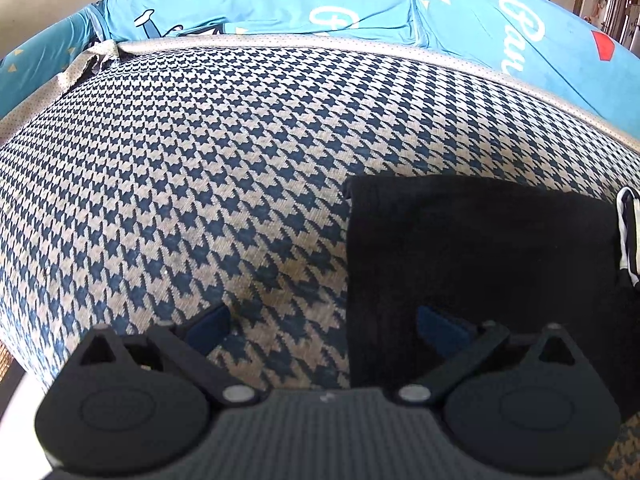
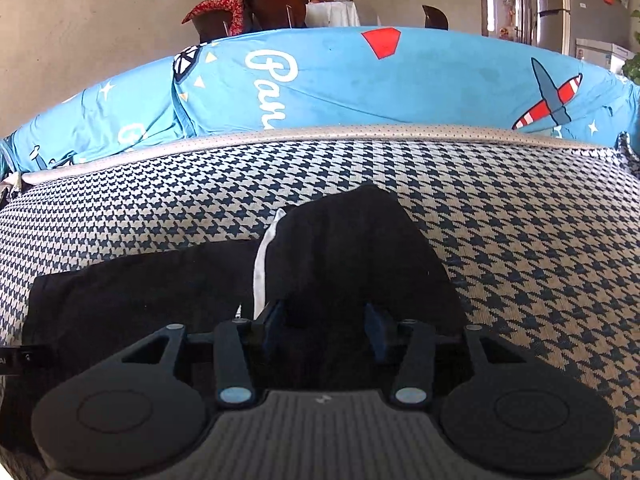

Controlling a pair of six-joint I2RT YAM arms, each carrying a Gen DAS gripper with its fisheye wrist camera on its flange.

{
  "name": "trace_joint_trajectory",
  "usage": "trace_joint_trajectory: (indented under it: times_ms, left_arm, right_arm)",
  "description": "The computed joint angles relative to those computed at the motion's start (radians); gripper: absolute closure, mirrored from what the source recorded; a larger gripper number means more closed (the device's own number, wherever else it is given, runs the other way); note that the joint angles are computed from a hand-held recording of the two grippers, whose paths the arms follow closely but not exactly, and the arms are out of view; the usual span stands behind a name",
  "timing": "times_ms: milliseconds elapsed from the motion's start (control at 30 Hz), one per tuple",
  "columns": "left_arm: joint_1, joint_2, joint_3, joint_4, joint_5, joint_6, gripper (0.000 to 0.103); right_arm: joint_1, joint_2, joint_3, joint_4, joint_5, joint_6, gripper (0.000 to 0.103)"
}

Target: Fold clothes

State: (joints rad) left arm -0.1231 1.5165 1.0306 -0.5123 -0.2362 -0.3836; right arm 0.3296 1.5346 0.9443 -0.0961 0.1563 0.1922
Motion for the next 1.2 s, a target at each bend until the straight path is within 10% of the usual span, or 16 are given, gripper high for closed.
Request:
trace_joint_trajectory:
  times_ms: [633, 1200]
  left_arm:
    - [0.059, -0.018, -0.009, -0.002, 0.048, 0.008, 0.0]
    - [0.065, -0.018, -0.006, -0.02, 0.07, 0.03, 0.0]
  right_arm:
    - [0.243, -0.103, -0.141, 0.07, -0.347, -0.237, 0.058]
    - [0.407, -0.042, -0.161, 0.125, -0.285, -0.464, 0.058]
